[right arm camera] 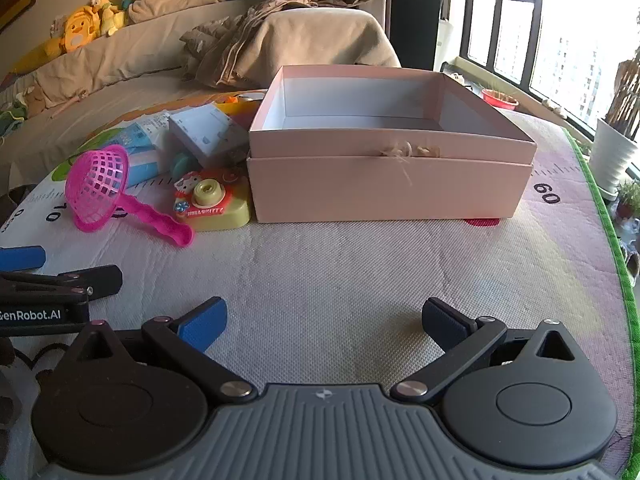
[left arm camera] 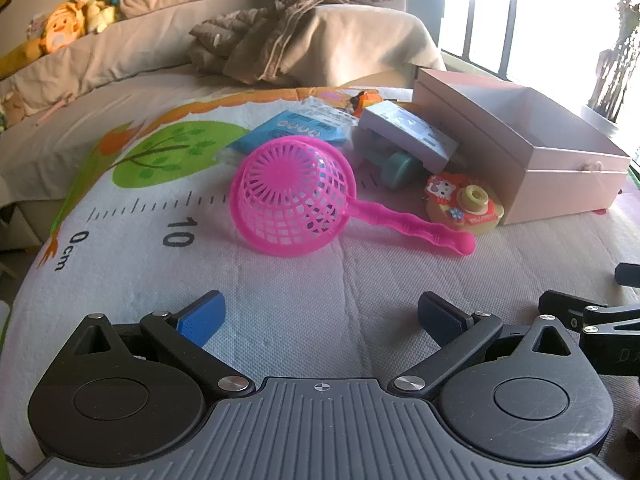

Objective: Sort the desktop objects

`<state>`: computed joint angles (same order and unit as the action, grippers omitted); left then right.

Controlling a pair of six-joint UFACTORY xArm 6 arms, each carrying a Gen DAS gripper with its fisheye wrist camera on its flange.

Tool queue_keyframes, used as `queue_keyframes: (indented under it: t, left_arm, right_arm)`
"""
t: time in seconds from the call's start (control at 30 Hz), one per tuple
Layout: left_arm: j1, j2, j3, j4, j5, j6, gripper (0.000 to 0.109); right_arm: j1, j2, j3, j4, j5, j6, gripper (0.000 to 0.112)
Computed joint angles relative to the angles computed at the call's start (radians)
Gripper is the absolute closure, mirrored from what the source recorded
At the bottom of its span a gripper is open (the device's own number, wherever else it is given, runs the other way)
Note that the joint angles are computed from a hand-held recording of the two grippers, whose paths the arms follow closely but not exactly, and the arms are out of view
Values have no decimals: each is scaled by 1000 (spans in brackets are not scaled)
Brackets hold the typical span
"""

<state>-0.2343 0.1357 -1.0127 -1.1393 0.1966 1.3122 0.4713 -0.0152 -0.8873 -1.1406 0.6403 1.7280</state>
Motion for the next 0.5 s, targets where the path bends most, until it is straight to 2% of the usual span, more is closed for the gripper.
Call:
queue_keyframes:
  t: [0.37,0.43,0.5]
  left_arm:
    - [-1,1,-2,-9,4,15,6]
    - [3,2,-5,6,14,12,6]
    - [12,1,-12,28,37,17,6]
  right_arm:
    - [9,-8,12,-34,4,28,9]
    - [-2,-18,21,-32,-20,16,9]
    - [-39,-46,47,-35,-91,-11,9]
